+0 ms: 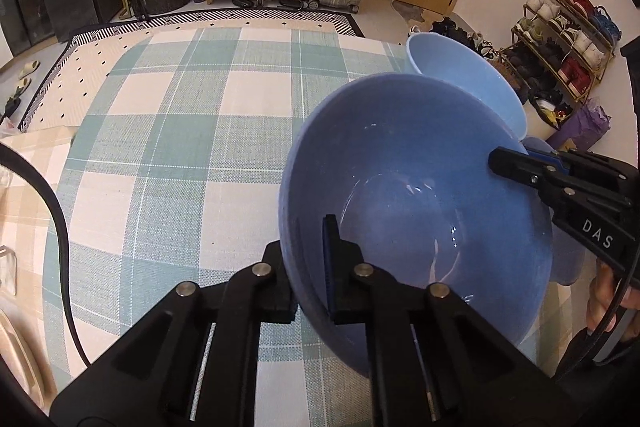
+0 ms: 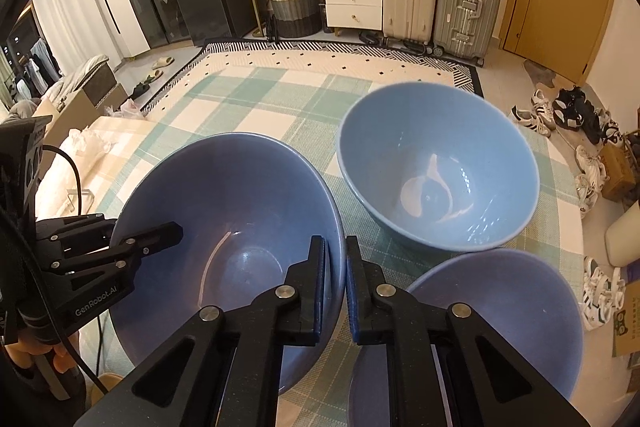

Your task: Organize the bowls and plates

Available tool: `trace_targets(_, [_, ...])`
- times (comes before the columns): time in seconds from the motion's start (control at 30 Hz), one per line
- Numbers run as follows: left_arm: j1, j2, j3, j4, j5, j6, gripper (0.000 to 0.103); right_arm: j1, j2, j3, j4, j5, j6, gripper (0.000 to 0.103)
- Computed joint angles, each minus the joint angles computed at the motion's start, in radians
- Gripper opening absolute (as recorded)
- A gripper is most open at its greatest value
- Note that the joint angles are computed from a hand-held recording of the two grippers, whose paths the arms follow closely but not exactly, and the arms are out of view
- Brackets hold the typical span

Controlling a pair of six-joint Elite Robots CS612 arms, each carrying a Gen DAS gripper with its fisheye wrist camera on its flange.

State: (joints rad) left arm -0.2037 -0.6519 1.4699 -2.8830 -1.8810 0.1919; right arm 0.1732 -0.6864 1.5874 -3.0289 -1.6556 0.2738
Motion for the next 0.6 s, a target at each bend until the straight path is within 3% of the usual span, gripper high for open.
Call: trace_targets(0.6, [-0.019, -0.096, 0.105, -0.107, 0.001, 0.000, 0.006, 0.009, -0.079, 0.096, -0.109, -0.051, 0.012, 0.010])
